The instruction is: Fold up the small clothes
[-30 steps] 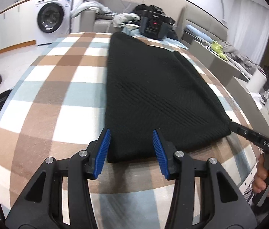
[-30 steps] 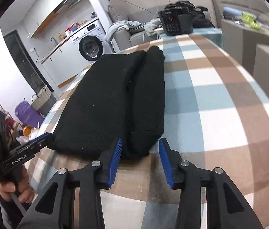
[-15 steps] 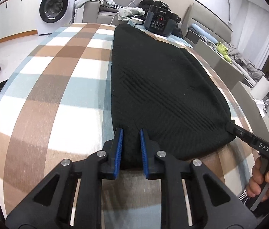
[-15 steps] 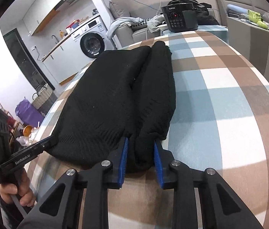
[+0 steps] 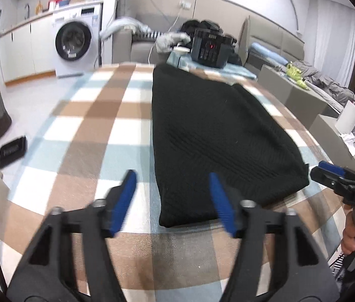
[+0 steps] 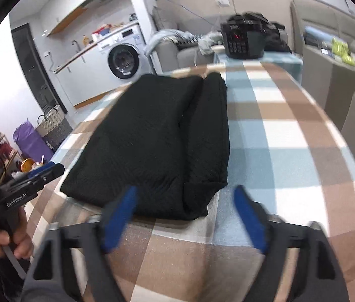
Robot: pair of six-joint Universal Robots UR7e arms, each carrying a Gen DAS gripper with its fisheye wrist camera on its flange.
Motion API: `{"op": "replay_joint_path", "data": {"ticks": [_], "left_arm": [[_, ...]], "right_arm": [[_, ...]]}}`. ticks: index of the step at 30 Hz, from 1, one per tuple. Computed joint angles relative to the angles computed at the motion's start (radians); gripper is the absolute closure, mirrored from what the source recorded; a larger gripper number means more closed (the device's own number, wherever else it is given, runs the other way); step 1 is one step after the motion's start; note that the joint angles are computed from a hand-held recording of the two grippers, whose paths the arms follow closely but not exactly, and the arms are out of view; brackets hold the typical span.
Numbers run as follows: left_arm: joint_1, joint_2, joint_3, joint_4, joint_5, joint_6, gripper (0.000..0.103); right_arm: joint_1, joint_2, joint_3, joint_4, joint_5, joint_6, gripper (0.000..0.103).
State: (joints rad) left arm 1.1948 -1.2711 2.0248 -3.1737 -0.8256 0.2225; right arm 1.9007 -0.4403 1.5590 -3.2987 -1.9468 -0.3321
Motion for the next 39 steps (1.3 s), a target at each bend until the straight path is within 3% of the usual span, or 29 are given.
{"op": "replay_joint_path", "data": {"ticks": [5, 12, 28, 39], "left_arm": [[-0.041, -0.026, 0.036, -0.066, 0.017, 0.052, 0.018], [-0.068, -0.019, 0.072, -0.198, 0.035, 0.111, 0.001], [-0.018, 0.043, 0.067, -0.410, -0.040, 0.246, 0.001], [0.002, 0.054, 0.074, -0.446, -0.084, 0.251, 0.001]], "right_arm": [[0.024, -0.037, 0.037, -0.051, 0.010, -0.111, 0.001], [0.014, -0.080, 0.078, -0.093, 0.072, -0.209, 0.000], [-0.039, -0.028, 0.084, -0.245, 0.247, -0.279, 0.000], [-0.050, -0.005, 0.088, -0.304, 0.271, -0.302, 0.000]]}}
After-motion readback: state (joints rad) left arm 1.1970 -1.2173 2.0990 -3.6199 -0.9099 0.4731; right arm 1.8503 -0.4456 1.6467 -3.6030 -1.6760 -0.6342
